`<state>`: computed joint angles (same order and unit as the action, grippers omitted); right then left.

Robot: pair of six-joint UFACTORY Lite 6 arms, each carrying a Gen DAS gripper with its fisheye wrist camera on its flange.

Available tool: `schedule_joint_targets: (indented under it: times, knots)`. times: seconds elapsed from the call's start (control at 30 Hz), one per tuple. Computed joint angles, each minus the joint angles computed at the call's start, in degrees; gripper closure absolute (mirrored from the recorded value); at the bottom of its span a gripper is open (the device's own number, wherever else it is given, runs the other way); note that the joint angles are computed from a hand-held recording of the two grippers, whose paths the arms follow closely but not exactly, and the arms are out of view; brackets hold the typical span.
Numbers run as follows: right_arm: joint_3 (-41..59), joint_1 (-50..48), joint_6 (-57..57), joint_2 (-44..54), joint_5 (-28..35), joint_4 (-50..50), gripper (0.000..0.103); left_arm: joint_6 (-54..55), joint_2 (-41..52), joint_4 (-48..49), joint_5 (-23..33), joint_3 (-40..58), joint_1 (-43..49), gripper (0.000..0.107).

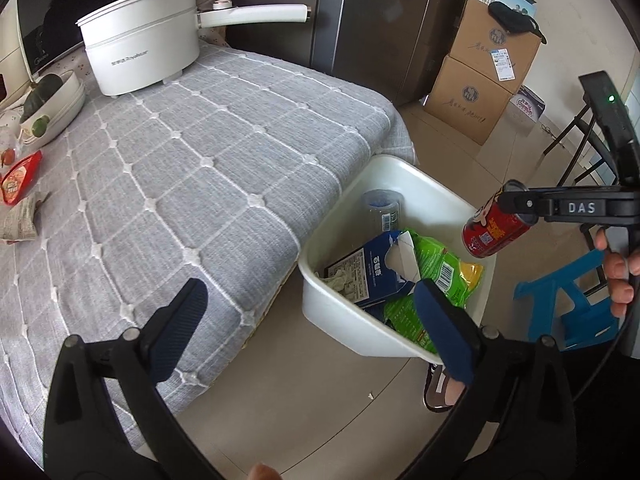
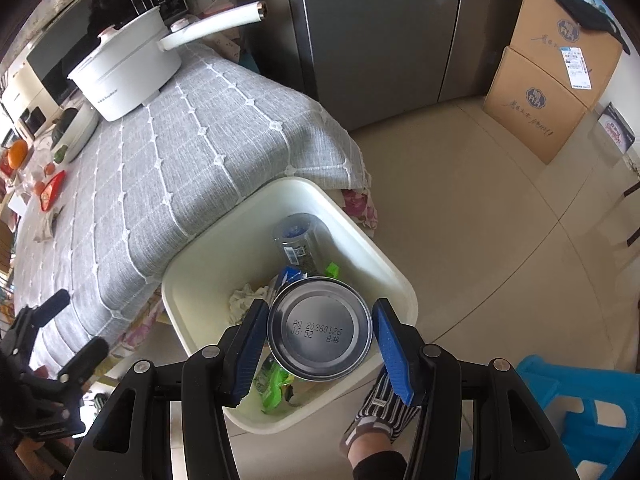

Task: Collect trash
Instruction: 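Carry the tissue and red can over the white bin and release both, then withdraw both grippers from above the bin, then grasp the paper-wrapped snack packet with the left gripper while the right gripper reaches the red noodle lid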

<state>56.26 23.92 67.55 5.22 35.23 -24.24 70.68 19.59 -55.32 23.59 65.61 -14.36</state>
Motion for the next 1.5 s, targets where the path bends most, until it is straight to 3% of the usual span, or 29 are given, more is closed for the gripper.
schedule_joint_targets:
  times: [0.27, 0.33, 0.4, 0.57, 1.0, 1.13, 1.27, 1.37, 1.5]
  knots:
    - [0.51, -2.96, -1.76, 4.27, -1.27, 3.28, 0.048, 2.02, -3.52, 0.28, 1.59, -2.15, 5.3, 0.005]
    - [0.39, -2.93, -1.45, 3.73, -1.79, 3.65, 0.044, 2.43, -4.37, 0.29, 1.82, -2.68, 6.39, 0.005]
    - [0.27, -2.03, 0.65, 2.58, -1.95, 2.18, 0.033, 3.03, -5.0, 0.22, 2.15, -3.04, 7.55, 0.005]
    - [1.39, 0.22, 4.18, 0.98, -2.14, 0.51, 0.03, 4.3, -6.11, -0.02, 2.84, -3.57, 10.51, 0.005]
    - [16.9, 8.66, 8.6, 9.78, 2.78, -3.11, 0.025, 5.5, -4.22, -0.04, 5.67, -0.12, 20.3, 0.005]
    - [23.08, 10.55, 8.75, 14.76, 4.36, -3.82, 0.023, 2.17, 0.16, 2.77, 7.01, 5.32, 24.57, 0.005]
    - [30.63, 11.86, 6.95, 20.74, 6.8, -3.02, 0.023, -0.61, 6.3, 4.75, 4.43, 13.23, 28.13, 0.005]
    - [38.66, 12.21, 3.94, 26.65, 8.96, -1.85, 0.023, -0.18, 13.17, 3.91, 5.2, 22.33, 30.77, 0.005]
    - [54.93, 13.14, -2.7, 37.34, 14.94, -1.08, 0.023, -6.45, 26.21, 9.8, 7.99, 40.23, 31.75, 0.005]
